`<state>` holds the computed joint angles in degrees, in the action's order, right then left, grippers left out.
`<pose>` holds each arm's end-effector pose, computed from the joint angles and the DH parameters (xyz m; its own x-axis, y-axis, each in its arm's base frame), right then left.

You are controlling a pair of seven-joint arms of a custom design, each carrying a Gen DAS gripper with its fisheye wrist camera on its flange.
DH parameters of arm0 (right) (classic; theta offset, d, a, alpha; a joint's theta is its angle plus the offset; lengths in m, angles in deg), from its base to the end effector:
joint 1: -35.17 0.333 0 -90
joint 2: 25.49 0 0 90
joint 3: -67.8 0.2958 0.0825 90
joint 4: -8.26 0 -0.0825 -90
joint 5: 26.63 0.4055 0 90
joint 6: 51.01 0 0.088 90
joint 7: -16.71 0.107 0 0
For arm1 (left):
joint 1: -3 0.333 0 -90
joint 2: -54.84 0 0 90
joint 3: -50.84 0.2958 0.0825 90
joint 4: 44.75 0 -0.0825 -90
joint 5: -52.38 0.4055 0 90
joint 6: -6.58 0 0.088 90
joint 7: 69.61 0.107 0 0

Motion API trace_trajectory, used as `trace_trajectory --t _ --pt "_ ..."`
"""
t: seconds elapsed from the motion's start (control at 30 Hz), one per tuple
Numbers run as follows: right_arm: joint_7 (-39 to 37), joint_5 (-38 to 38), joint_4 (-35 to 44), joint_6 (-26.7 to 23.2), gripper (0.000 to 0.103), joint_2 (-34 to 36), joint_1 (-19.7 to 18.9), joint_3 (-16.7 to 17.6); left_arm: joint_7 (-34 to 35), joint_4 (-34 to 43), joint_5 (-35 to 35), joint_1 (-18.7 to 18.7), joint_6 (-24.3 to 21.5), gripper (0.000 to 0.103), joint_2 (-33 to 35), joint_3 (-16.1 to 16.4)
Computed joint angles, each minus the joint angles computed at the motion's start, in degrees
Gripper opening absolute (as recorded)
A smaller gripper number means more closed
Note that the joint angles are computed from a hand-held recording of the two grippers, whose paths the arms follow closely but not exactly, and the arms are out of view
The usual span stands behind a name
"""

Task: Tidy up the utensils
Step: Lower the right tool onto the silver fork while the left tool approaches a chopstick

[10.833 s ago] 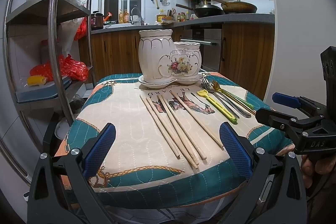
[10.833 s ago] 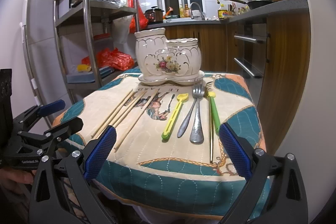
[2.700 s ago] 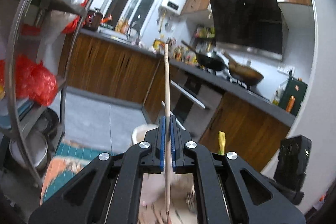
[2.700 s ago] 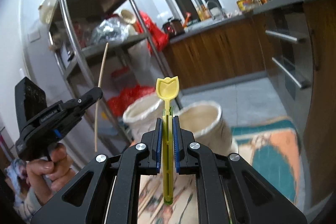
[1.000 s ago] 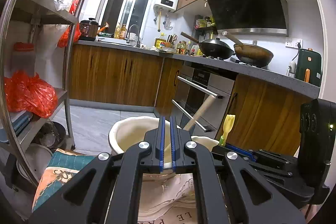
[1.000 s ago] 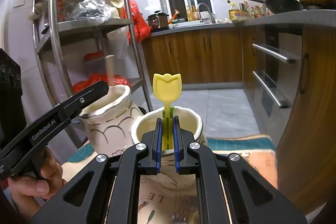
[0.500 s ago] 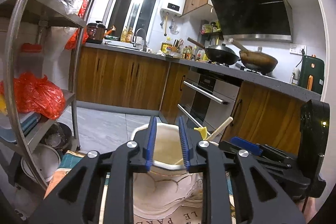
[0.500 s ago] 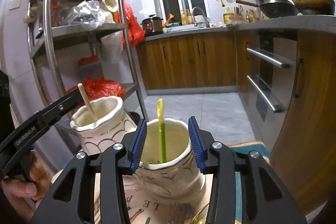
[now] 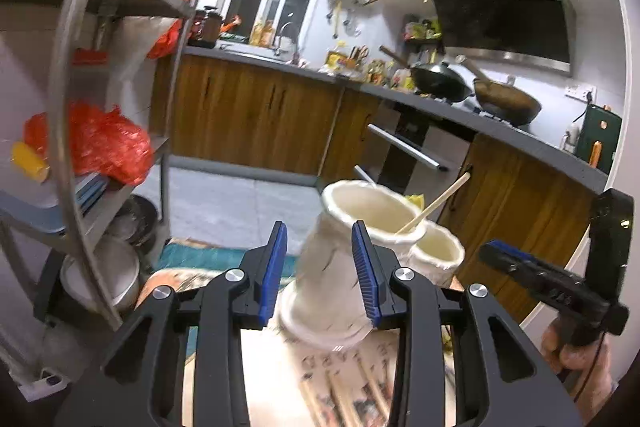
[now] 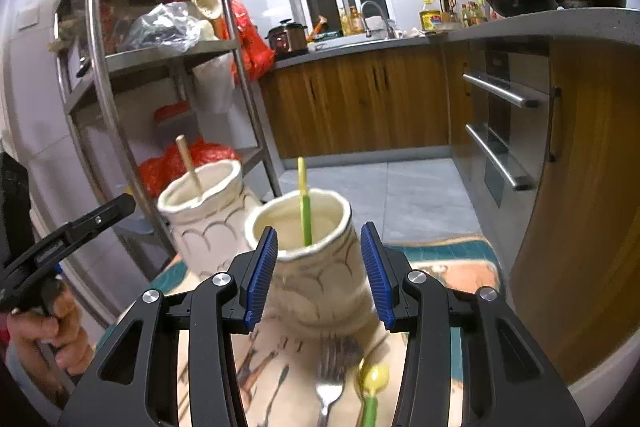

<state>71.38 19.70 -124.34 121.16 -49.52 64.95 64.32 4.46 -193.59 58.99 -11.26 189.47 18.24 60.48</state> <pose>0.4677 0.1683 0.5941 0.4466 -0.8637 -0.2336 -0.4656 -0.0014 -0.8850 0.4269 -0.0339 0.5865 -0.0602 -0.9658 0.2522 -0.3611 -0.2145 -0.9075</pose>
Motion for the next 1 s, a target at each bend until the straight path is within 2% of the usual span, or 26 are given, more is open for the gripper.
trace_trajectory --t 0.1,0.17,0.37,0.5,0.7,0.87,1.0 --pt "2.8 -3.6 -1.8 -3.2 0.045 -2.1 -3.1 1.9 1.2 -1.5 -0.4 -1.3 -3.0 0.034 -2.1 1.5" --pt "4.6 -5.9 -3.4 -5.1 0.044 -3.4 -4.6 2.8 2.0 -2.2 -1.0 -1.2 -5.0 0.034 -2.9 1.3" --pt "7.4 -8.2 -6.7 -13.5 0.040 -6.7 -5.8 1.7 5.8 -3.9 -4.3 -2.0 -12.6 0.034 -5.1 0.5" --pt "7.7 -9.7 -8.6 -17.4 0.039 -8.6 -7.0 2.0 7.8 -5.8 -6.8 -1.6 -15.8 0.034 -7.2 -0.6" --pt "7.8 -11.1 -9.9 -20.3 0.039 -9.9 -7.6 2.5 9.2 -7.3 -8.2 0.1 -19.4 0.034 -8.4 -3.5" --pt "7.4 -11.7 -9.6 -22.7 0.029 -9.1 -7.5 3.1 9.9 -7.6 -8.6 0.7 -23.1 0.033 -8.4 -5.1" --pt "8.7 -14.2 -8.7 -24.1 0.026 -7.4 -8.4 4.7 10.8 -7.3 -8.3 1.2 -25.3 0.033 -7.5 -6.6"
